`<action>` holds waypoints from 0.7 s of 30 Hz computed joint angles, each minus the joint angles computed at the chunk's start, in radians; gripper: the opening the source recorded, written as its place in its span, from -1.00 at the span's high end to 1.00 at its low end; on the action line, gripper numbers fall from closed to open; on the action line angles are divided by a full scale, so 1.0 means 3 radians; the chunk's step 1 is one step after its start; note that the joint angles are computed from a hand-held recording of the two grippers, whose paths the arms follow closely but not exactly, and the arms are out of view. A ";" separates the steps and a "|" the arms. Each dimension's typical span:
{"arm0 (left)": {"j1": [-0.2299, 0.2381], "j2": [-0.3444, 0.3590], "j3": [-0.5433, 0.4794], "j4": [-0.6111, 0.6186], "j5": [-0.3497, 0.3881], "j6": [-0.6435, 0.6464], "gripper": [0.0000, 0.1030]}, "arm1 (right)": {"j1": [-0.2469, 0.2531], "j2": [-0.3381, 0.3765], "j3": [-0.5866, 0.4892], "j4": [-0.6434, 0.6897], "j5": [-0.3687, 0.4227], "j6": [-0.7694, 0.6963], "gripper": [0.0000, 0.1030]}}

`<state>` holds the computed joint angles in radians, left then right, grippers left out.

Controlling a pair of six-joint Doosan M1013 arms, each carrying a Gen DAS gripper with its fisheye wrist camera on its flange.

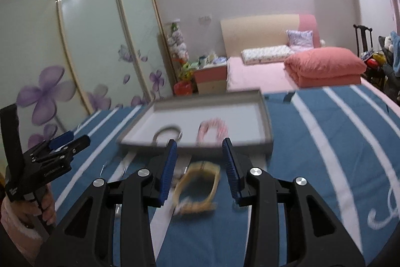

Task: Organize jewelry
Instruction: 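Grasp the thin silver hoop bangle with the left tool while the right tool approaches the silver ring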

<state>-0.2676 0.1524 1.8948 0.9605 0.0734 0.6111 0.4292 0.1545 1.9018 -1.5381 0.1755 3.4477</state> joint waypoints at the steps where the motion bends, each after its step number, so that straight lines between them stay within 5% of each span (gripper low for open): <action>1: -0.0004 -0.0004 0.0024 -0.0142 0.0028 0.0164 -0.36 | 0.0013 -0.0011 0.0022 0.0136 -0.0011 -0.0127 0.24; 3: -0.0013 0.0014 0.0023 -0.0357 0.0143 0.0392 -0.28 | 0.0032 -0.0034 0.0073 0.0227 -0.0032 -0.0189 0.24; 9: 0.0037 0.0232 -0.0237 -0.1974 0.0672 0.1954 -0.25 | 0.0071 -0.0080 0.0147 -0.0026 -0.0031 0.0137 0.24; 12: 0.0054 0.0348 -0.0352 -0.2362 0.0855 0.2315 -0.26 | 0.0087 -0.0089 0.0177 -0.0195 -0.0015 0.0326 0.24; 16: 0.0056 0.0481 -0.0521 -0.2637 0.1148 0.2556 -0.33 | 0.0092 -0.0102 0.0211 -0.0244 -0.0005 0.0402 0.24; 21: 0.0013 0.0554 -0.0617 -0.2379 0.1323 0.2370 -0.41 | 0.0074 -0.0104 0.0223 -0.0163 -0.0006 0.0369 0.24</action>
<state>-0.2637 0.3187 1.7096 0.2469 0.4704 1.3222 0.4513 0.1233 1.9688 -1.5869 0.1736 3.5584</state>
